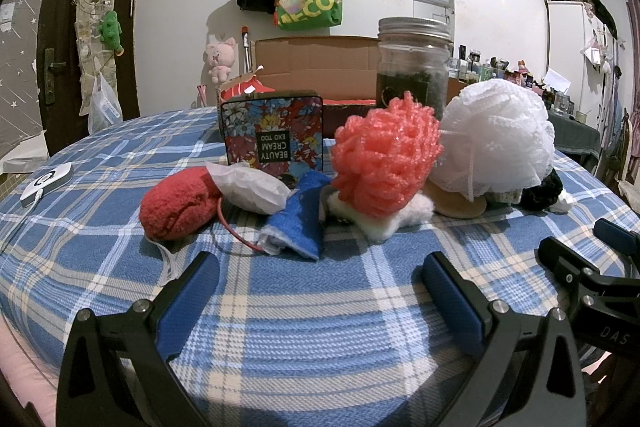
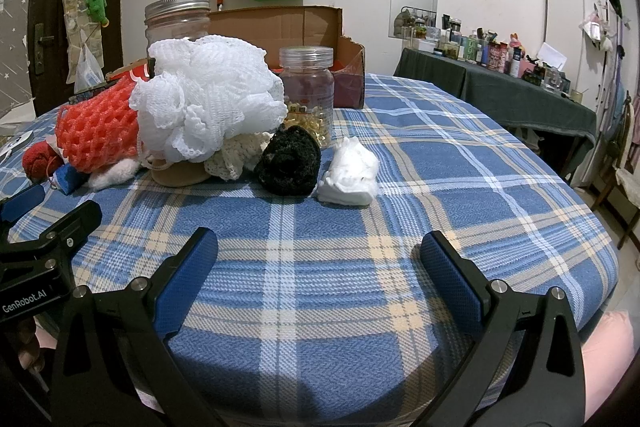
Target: Organize soft objects
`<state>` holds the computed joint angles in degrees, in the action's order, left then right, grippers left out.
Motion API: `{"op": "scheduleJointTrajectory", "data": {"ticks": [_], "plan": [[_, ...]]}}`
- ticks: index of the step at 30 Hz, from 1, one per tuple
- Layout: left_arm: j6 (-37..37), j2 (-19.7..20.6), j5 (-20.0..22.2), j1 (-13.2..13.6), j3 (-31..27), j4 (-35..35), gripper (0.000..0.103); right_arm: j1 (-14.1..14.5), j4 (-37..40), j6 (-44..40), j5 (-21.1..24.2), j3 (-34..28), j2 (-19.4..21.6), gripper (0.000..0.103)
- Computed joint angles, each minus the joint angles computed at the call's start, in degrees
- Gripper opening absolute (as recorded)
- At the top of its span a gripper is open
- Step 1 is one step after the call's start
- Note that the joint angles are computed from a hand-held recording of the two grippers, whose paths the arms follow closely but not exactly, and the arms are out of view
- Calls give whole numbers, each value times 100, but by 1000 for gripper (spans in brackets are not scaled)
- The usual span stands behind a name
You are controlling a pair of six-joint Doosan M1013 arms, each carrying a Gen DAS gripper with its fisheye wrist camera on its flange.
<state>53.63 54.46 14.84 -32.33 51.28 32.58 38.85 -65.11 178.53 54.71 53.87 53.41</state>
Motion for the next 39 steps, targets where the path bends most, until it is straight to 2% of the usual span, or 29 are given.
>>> {"op": "scheduleJointTrajectory", "data": {"ticks": [17, 20, 22, 25, 29, 33, 36, 39], "plan": [[15, 1, 1, 0, -1, -16, 103, -1, -12, 11, -2, 6, -1, 103], [212, -2, -4, 9, -7, -212, 103, 1, -4, 13, -6, 6, 2, 103], [587, -20, -13, 27, -2, -597, 103, 3, 11, 12, -20, 10, 4, 103], [1716, 46, -21, 92, -159, -1670, 103, -13, 135, -31, -118, 46, -30, 103], [2362, 35, -168, 114, -187, -2122, 103, -85, 297, -182, -265, 82, -124, 103], [3639, -17, -212, 154, -227, -3282, 103, -100, 152, 55, -501, 241, -227, 103], [4559, 4, -120, 192, -357, -4114, 103, -117, 17, 80, -670, 267, -284, 103], [5074, 60, 140, 227, -570, -4596, 103, -150, -162, 139, -967, 349, -382, 103]]}}
